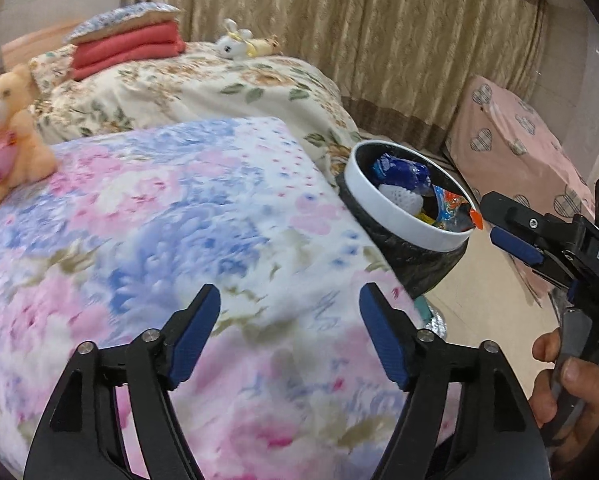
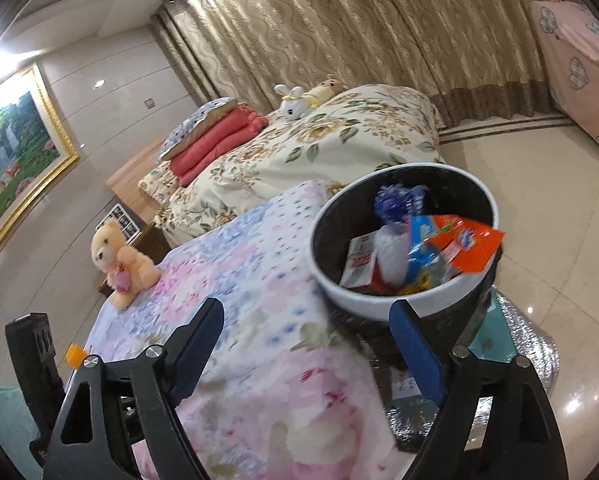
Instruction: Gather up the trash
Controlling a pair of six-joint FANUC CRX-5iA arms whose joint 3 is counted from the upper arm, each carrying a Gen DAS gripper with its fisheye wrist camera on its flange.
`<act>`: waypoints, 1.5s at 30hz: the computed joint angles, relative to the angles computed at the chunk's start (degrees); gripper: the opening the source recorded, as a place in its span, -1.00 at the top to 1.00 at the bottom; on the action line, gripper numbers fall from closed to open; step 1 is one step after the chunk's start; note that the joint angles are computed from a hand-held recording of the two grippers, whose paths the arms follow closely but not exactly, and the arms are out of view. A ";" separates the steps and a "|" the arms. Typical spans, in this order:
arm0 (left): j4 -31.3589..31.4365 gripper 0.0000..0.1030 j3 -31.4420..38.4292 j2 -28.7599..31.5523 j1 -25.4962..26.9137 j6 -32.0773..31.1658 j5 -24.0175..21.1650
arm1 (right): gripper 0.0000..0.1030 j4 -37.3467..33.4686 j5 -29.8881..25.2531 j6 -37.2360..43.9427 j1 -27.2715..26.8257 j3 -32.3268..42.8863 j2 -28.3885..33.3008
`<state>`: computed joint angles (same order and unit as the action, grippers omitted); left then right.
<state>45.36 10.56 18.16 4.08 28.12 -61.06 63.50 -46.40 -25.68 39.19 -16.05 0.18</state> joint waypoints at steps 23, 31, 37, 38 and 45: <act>18.48 -1.00 -20.64 -13.85 8.83 -15.40 17.28 | -1.00 15.67 -9.78 4.29 8.96 6.68 7.77; 20.50 -1.00 -24.19 -16.42 7.12 -19.15 22.49 | -1.00 14.75 -7.49 4.32 8.11 6.16 7.96; 21.37 -1.00 -25.44 -17.27 6.50 -20.11 24.51 | -1.00 15.55 -7.29 3.28 7.91 5.20 7.36; 21.22 -1.00 -25.42 -17.25 6.44 -20.00 24.71 | -1.00 15.51 -7.42 3.30 7.93 5.22 7.38; 20.12 -1.00 -24.93 -16.85 6.48 -18.88 24.78 | -1.00 14.73 -7.73 4.35 8.12 5.54 7.76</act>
<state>65.48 -14.36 1.31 10.56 9.24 -36.28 78.24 -54.13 -21.33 47.31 -10.51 7.94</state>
